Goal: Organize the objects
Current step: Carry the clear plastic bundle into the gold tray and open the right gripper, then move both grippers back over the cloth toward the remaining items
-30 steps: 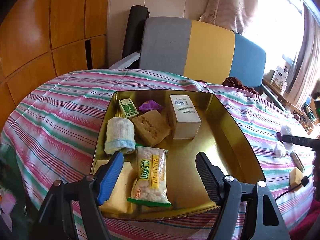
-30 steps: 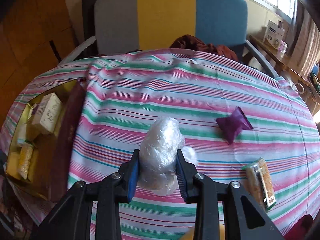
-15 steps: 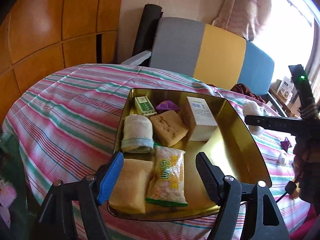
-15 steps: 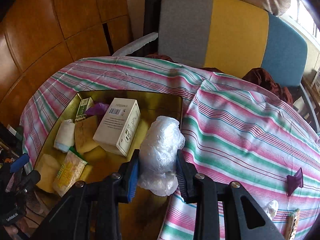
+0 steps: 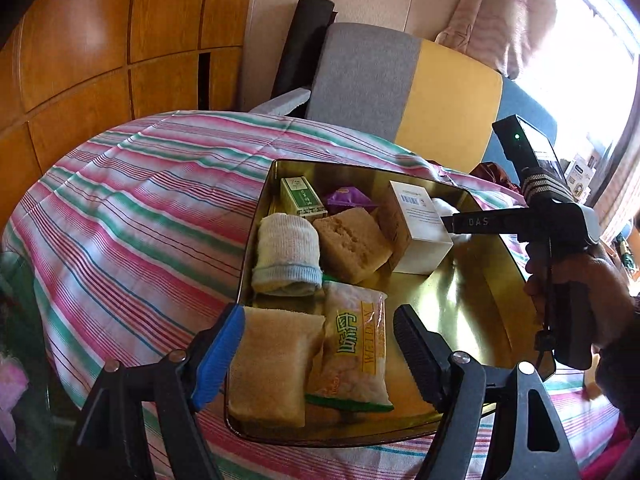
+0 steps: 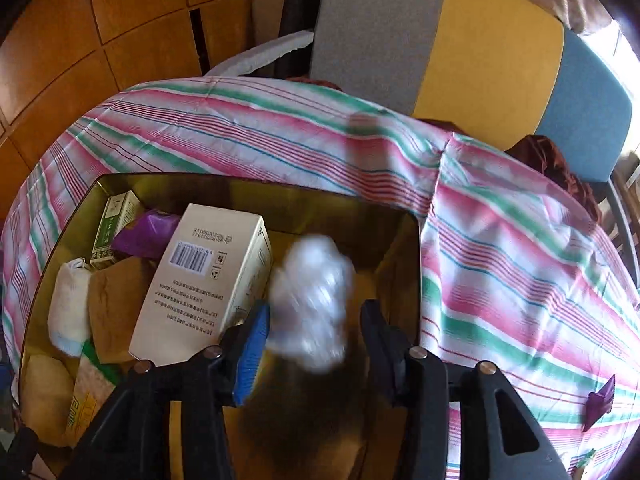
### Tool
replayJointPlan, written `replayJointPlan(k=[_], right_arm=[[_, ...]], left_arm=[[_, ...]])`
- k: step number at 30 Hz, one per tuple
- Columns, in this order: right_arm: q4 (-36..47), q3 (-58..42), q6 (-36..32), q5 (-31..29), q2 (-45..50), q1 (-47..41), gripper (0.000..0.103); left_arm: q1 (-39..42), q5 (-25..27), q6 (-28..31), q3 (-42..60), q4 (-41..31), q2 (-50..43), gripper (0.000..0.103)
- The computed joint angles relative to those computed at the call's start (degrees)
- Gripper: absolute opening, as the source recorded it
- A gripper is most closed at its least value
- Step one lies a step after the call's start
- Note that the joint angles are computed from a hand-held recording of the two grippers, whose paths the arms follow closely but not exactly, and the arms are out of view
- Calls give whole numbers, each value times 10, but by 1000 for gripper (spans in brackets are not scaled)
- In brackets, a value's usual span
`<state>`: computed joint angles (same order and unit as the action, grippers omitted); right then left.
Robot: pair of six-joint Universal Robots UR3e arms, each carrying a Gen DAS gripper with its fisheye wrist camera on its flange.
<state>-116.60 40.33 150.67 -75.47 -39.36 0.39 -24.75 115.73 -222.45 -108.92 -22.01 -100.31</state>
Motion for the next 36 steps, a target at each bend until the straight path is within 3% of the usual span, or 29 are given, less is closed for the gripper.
replayJointPlan(k=[9, 20, 23, 27, 36], right_arm=[[-94, 226, -32, 69, -144, -42, 48], [-124, 422, -75, 143, -298, -116, 48], [-116, 465, -91, 162, -340, -153, 48], [-45, 496, -138, 197, -390, -216, 48], [28, 547, -206, 212, -458, -377, 48]], left_arm=[[-13, 23, -7, 12, -7, -4, 85], [-42, 50, -5, 33, -24, -6, 88], [-47, 50, -5, 40, -30, -7, 88], [-57, 57, -1, 52, -38, -12, 88], [-75, 63, 15, 92, -57, -38, 88]])
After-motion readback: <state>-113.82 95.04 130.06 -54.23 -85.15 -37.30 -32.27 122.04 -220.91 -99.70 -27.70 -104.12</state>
